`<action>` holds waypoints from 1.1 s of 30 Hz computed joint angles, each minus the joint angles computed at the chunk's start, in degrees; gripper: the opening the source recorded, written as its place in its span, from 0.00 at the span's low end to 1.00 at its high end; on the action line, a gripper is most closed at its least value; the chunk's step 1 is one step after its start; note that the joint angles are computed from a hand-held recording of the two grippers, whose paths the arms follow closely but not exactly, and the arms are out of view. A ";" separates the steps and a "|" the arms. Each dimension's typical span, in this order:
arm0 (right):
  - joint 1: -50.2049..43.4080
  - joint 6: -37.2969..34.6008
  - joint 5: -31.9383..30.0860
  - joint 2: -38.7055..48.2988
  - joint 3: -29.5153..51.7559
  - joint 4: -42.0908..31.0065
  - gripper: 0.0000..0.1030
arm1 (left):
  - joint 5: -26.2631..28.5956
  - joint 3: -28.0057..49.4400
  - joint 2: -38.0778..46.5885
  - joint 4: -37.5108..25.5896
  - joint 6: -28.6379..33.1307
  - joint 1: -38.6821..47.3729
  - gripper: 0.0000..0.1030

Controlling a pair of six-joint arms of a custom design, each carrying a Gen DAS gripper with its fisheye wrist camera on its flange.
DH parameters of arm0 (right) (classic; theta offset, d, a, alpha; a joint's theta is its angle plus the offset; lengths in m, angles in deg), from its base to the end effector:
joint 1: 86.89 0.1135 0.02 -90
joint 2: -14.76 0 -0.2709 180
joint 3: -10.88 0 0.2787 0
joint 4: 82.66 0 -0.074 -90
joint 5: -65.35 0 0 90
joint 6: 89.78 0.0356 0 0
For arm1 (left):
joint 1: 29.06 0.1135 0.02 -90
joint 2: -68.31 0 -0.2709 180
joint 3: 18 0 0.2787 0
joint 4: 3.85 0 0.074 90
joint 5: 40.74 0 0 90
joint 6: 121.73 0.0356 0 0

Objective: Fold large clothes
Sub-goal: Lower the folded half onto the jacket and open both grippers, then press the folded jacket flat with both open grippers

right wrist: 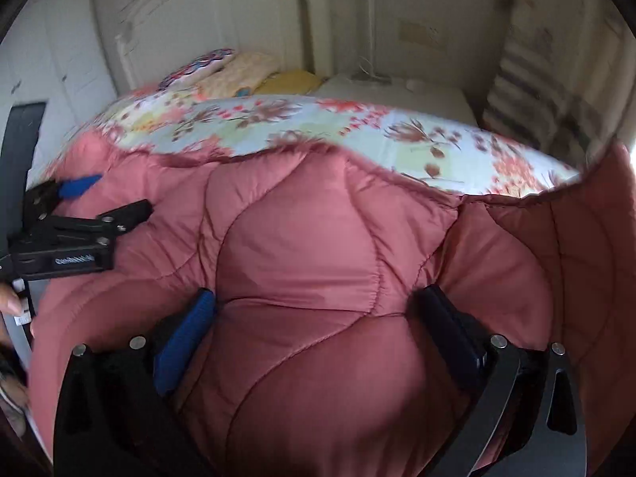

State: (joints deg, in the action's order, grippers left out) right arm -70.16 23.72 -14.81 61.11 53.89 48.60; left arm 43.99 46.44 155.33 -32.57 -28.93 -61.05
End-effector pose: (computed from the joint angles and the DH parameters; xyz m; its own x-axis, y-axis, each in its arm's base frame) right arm 0.1725 0.0455 0.2072 -0.7658 0.1801 -0.6173 0.1334 0.9836 0.1214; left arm 0.2830 -0.1729 0.1916 -0.6377 0.4557 -0.6210 0.5106 0.8537 0.1021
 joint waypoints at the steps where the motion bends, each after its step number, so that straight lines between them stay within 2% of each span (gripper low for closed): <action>1: 0.18 0.06 0.15 0.90 0.43 0.02 0.96 | -0.20 0.02 0.19 -0.05 0.07 -0.12 0.98; 14: -0.06 0.25 0.24 -0.32 -0.29 0.09 0.96 | -0.95 -0.33 0.27 0.75 0.05 -0.25 0.98; 17: 2.74 1.88 4.38 0.21 0.90 -1.93 0.95 | -1.21 -0.17 0.39 0.50 0.14 -0.33 0.98; 20: 8.80 7.85 11.72 -0.53 3.89 -8.84 0.95 | -1.96 -0.12 0.59 0.55 0.21 -0.53 0.98; 23: 23.77 14.81 20.17 -8.12 5.76 -13.79 0.95 | -1.64 -0.02 0.70 0.42 0.08 -0.37 0.98; 25: 34.16 19.52 25.24 -8.48 7.25 -16.15 0.95 | -1.32 0.10 0.75 0.22 -0.01 -0.17 0.98; 28: 43.85 22.01 26.28 -1.52 7.65 -16.38 0.95 | -1.38 0.12 0.72 0.18 -0.02 -0.17 0.98; 30: 44.38 23.14 25.74 6.26 6.53 -14.54 0.96 | -1.52 0.04 0.69 0.29 -0.10 -0.24 0.98; 31: 44.48 23.97 26.84 6.95 4.99 -11.98 0.96 | -1.96 0.14 0.90 0.36 -0.20 -0.32 0.98; 33: 42.65 24.56 24.49 4.88 4.21 -11.35 0.96 | -2.19 0.19 0.96 0.36 -0.27 -0.36 0.98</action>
State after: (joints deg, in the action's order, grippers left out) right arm -27.51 48.29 9.69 65.99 58.10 37.25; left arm 41.80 46.63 156.29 -32.21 -29.20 -61.40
